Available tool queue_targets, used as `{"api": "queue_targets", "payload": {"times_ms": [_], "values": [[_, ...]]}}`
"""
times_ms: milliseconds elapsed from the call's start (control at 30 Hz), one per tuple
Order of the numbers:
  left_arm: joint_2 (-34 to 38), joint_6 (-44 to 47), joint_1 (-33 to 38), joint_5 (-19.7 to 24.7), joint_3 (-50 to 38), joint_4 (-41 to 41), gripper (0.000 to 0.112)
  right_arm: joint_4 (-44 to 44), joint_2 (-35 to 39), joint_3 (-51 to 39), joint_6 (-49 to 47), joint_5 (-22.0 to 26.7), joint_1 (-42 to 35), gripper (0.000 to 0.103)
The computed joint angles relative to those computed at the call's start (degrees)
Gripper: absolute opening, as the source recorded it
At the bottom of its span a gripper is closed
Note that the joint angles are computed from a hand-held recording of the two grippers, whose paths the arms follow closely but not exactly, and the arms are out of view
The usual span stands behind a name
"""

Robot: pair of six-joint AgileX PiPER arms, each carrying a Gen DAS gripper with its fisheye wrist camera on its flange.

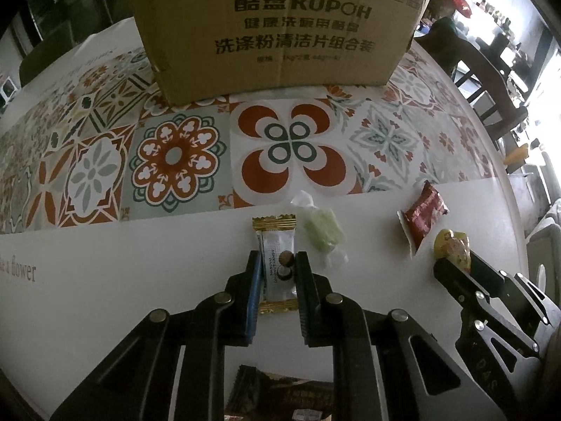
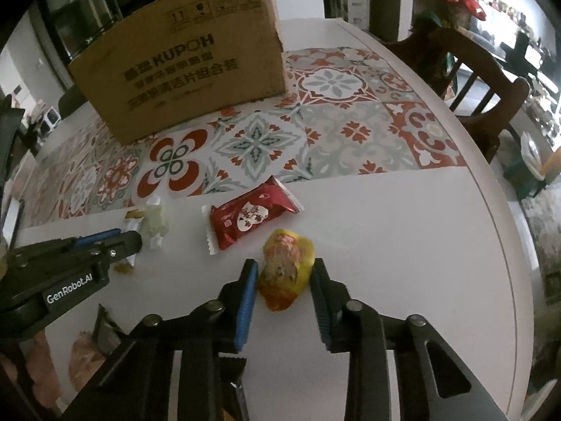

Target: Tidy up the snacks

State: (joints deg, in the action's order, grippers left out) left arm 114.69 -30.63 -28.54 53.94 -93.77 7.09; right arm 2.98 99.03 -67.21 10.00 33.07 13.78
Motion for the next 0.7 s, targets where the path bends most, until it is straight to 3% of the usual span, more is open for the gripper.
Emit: {"api": "queue_targets", "payload": {"times_ms": [367, 533, 700], "values": [[-2.21, -0.40, -1.28, -0.46, 0.19, 1.34, 0.019, 2.56, -1.66, 0.60, -3.82, -0.73, -0.57, 0.025], [-3.01, -0.70, -1.76, -0.85, 0.31, 1.72, 0.019, 1.75, -3.11, 0.75, -4.65, -0.59, -0.44, 0.014], [-3.41, -1.55, -2.00, -0.71, 0.75, 2.35, 0.019, 3.59, -1.71, 0.05, -6.27, -0.12, -1.61, 0.014]]}}
